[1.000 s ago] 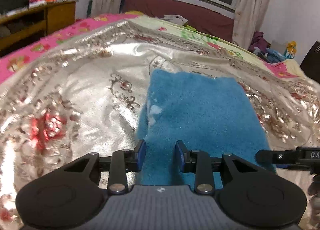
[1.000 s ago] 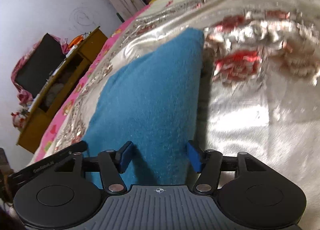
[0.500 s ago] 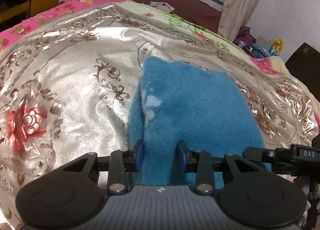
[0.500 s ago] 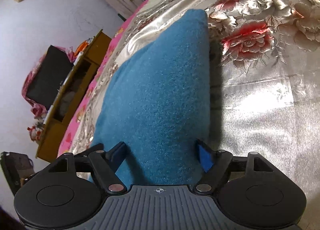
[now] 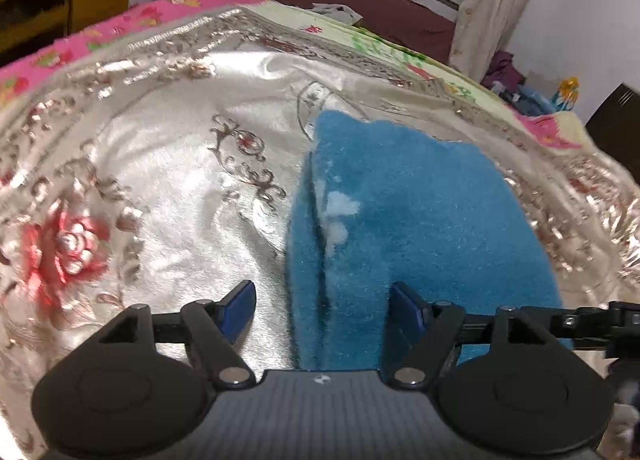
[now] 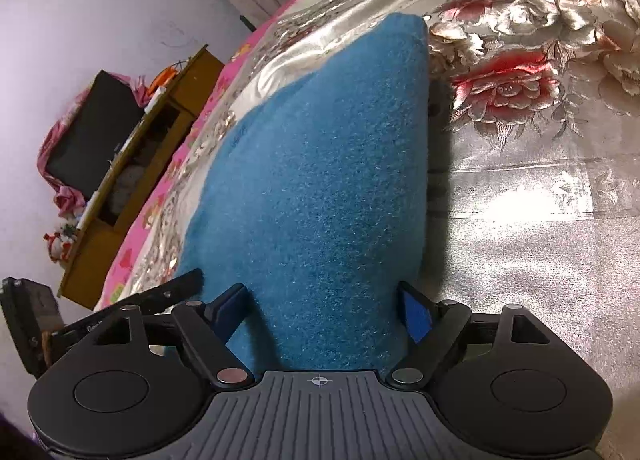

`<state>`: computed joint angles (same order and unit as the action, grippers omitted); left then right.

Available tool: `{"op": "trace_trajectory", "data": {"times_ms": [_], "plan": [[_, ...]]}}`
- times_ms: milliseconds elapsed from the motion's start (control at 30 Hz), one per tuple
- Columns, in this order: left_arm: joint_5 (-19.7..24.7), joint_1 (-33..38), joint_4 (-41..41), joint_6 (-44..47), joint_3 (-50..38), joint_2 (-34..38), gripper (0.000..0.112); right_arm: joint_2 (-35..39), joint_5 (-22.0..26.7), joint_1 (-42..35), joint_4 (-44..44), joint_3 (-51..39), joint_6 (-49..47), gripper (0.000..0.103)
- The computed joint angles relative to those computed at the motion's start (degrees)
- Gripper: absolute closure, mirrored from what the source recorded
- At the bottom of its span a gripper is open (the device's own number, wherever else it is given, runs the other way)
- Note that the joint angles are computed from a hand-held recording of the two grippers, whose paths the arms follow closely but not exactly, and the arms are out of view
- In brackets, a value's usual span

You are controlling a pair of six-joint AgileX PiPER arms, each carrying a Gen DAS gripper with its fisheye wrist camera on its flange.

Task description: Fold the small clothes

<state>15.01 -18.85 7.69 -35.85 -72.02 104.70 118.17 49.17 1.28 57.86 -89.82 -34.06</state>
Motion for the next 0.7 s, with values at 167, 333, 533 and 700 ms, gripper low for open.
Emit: {"op": "trace_trajectory", "data": {"times_ms": [167, 333, 533, 700], "plan": [[-1.4, 1.5, -20.0, 18.6, 0.6, 0.5, 0.044, 1.1, -0.7, 0.2, 1.9, 0.2, -0.5, 0.017], [-0.2, 1.7, -26.6, 25.1, 0.3, 0.7, 0.051, -0.2, -1.1, -0.2, 2.2, 1.8, 0.1, 0.034], [1.3, 2.0, -43.3, 38.8, -0.4, 1.9, 0.059, -1.3, 0.4, -1.7, 3.5, 2.7, 0.7, 0.052], [1.4, -0.7, -44.1, 39.9, -1.5, 2.8, 0.06, -4.5, 1.8, -4.1, 2.2, 5.2, 0.0, 0.055]]}}
